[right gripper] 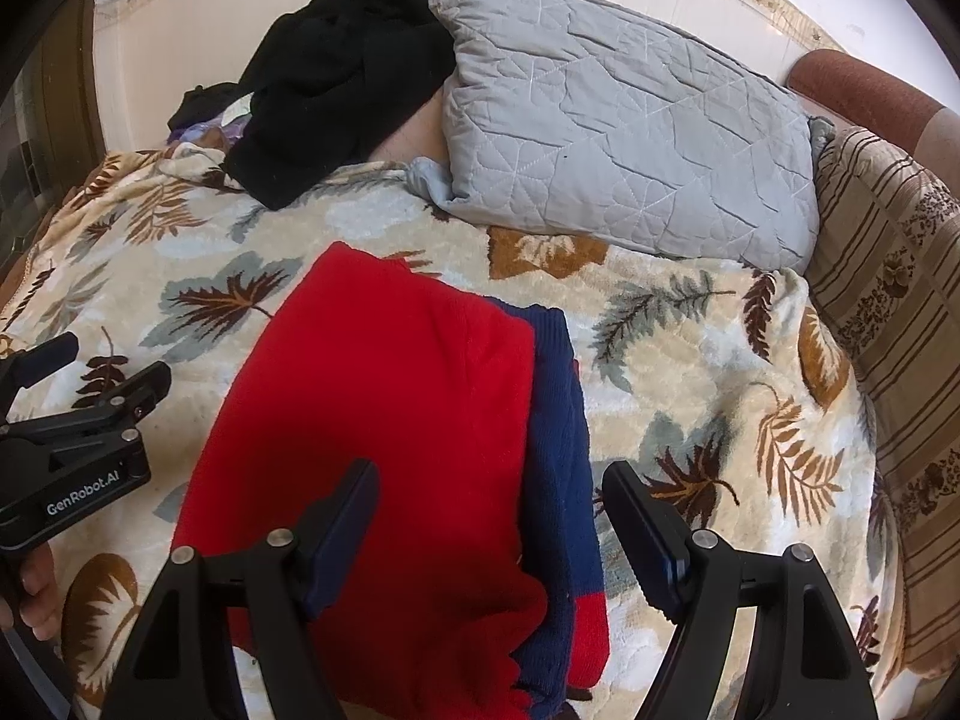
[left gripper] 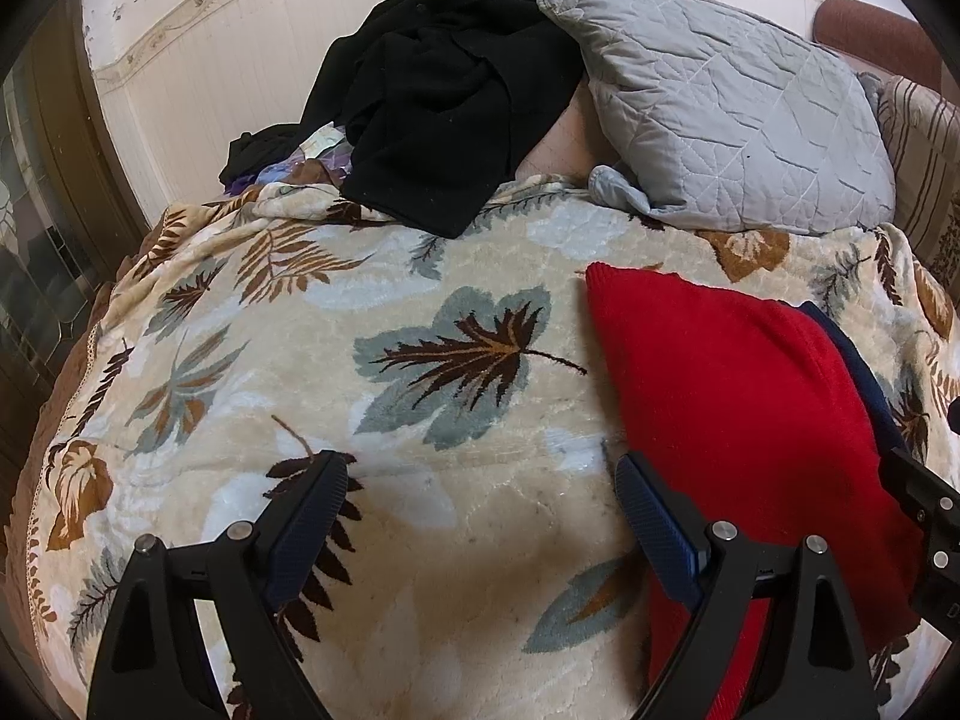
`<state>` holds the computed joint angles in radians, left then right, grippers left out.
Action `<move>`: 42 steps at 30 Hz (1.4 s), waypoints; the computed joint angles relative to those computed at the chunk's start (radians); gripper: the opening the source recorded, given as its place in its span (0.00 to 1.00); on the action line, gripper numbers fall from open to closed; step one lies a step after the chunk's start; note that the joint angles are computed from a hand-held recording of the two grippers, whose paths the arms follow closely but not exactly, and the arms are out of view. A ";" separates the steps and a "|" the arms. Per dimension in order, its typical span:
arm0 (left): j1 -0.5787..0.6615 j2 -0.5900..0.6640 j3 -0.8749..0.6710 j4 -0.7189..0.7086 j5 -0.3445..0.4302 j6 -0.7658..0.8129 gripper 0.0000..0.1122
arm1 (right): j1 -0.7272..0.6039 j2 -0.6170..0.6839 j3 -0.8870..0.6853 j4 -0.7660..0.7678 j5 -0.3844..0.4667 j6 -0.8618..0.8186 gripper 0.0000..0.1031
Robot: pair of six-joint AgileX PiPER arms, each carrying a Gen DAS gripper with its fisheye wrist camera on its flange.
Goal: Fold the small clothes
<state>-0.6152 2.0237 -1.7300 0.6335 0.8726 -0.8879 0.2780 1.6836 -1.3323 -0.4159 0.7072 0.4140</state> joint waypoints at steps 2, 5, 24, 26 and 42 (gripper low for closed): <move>0.000 0.000 -0.001 -0.001 0.000 0.001 0.81 | -0.002 0.003 0.000 0.001 -0.003 -0.001 0.78; 0.000 0.001 -0.002 0.000 0.000 0.002 0.81 | -0.007 0.010 -0.002 0.008 -0.007 -0.010 0.78; 0.004 0.023 -0.016 -0.004 0.002 0.014 0.81 | -0.025 0.036 -0.020 0.020 -0.017 -0.034 0.78; 0.004 0.026 -0.021 -0.006 0.004 0.016 0.81 | -0.029 0.039 -0.022 0.026 -0.017 -0.042 0.78; 0.000 0.051 -0.050 -0.006 0.018 0.030 0.81 | -0.050 0.052 -0.018 0.025 -0.043 -0.048 0.78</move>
